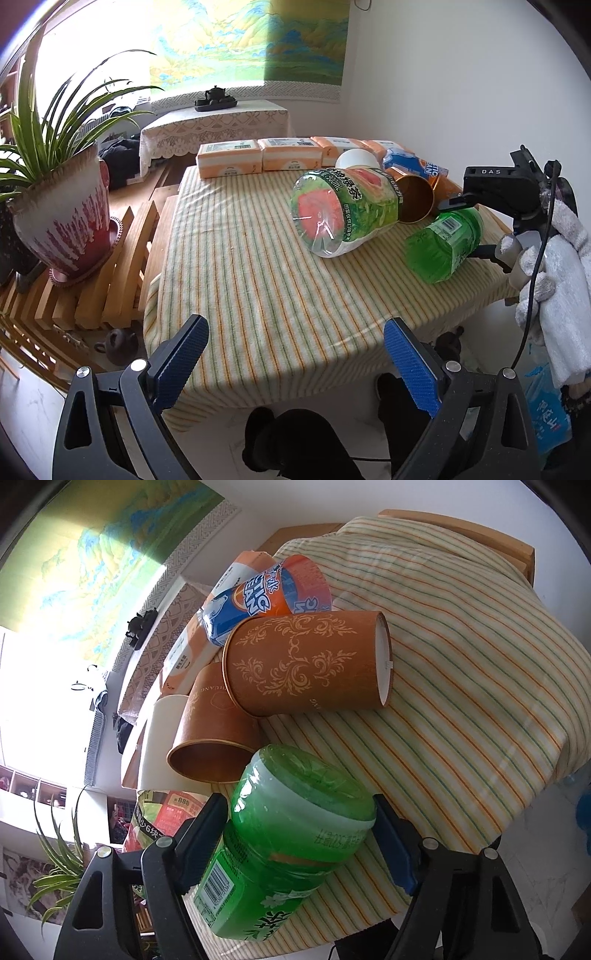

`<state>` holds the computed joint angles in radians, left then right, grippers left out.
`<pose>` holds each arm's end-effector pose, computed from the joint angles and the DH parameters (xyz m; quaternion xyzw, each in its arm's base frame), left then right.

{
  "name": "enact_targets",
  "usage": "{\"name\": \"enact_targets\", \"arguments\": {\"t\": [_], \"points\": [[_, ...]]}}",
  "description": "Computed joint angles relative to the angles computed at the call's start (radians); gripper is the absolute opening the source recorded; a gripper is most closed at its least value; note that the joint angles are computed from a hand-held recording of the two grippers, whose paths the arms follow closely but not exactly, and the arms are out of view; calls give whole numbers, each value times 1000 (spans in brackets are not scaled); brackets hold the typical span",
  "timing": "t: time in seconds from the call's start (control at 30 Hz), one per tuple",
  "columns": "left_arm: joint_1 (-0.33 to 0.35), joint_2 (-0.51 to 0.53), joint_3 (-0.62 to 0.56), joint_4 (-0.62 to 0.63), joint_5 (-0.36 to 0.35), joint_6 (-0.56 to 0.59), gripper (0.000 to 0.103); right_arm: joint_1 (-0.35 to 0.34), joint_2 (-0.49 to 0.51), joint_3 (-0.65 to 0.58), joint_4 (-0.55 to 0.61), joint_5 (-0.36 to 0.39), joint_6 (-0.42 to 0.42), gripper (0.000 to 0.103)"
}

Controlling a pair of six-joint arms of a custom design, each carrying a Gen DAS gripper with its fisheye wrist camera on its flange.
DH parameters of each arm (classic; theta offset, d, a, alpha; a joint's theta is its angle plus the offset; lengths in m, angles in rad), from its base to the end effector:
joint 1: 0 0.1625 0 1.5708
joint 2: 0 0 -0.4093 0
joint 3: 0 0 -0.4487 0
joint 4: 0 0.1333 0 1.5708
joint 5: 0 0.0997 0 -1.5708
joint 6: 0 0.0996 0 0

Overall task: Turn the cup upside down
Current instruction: 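Rotate the green jar with the right tool until its lid points up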

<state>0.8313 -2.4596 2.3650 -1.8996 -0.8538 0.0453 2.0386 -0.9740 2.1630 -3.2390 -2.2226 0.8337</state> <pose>-0.0221 -0.3192 0.4354 0.2820 0.8741 -0.3017 0.2556 0.3005 -0.4332 0.0604 -0.2421 -0.8911 0.3673 0.1113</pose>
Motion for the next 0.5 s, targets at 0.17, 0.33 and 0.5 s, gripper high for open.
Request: {"name": "enact_targets", "arguments": {"t": [0.17,0.33,0.5], "points": [[-5,-3,0,2,4,-5,98,3,-6,11,-11,-1,-9,74],[-5,-2,1,-2,9,-9,98,14,-5,15,-21,-13,-26,74],[-16,-9,2,12,14,-20,98,22,-12,21,-26,-20,-34,74]]}}
